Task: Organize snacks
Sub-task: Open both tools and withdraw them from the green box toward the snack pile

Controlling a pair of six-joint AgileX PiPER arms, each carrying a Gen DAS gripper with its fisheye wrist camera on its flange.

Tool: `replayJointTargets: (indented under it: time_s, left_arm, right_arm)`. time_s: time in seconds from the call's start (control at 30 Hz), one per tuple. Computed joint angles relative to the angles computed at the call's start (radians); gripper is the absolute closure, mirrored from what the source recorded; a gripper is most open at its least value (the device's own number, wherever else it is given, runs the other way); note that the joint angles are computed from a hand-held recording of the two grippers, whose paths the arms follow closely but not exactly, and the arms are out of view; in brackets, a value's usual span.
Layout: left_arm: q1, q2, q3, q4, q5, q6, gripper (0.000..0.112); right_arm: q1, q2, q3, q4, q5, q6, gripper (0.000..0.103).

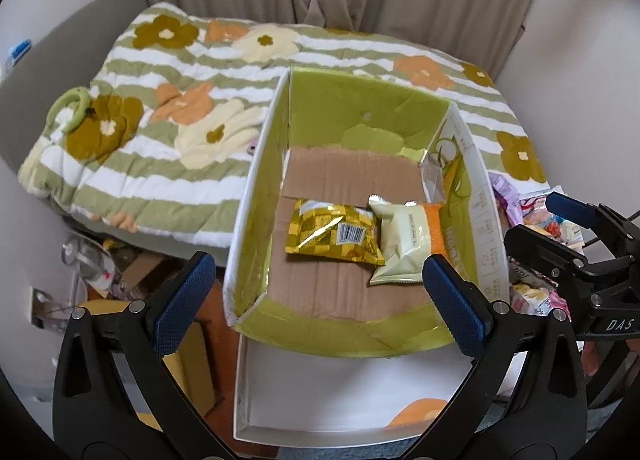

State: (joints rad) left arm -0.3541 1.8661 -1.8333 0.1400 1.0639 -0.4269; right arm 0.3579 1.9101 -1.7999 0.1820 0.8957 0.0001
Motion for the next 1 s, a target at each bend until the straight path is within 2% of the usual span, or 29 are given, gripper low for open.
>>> replayJointTargets:
  time_s: [0.37,0.57,0.67,0.77,0.87,1.0]
  left_arm:
    - [-0.062,-0.069,-0.029,0.070,0.004,0.039,0.010]
    - [-0.182,-0.112,-0.007,0.166,-0.044,-0.056,0.010]
    - [-0.264,-0.112,-0.021,0.238,-0.027,-0.129,0.010]
    - [-0.350,-0.110,-0.026,0.306,-0.017,-0.235,0.010]
    - [-0.439,-0.085,-0.062,0.353,0.021,-0.328,0.010]
    - [-0.570,-0.016,-0.160,0.421,0.103,-0.428,0.010]
  right_arm:
    - [0.062,-0.161,0.105,-0.212,-0.025,0.254,0.000]
    - [0.041,-0.311,0.249,-0.321,-0.059,0.396,0.000]
    - [0.002,-0.408,0.361,-0.351,-0.103,0.440,0.000]
    - [-0.065,-0.521,0.482,-0.337,-0.154,0.394,0.000]
    - [-0.154,-0.604,0.554,-0.293,-0.168,0.302,0.000]
    - [-0.380,-0.711,0.638,-0.036,-0.163,-0.031,0.000]
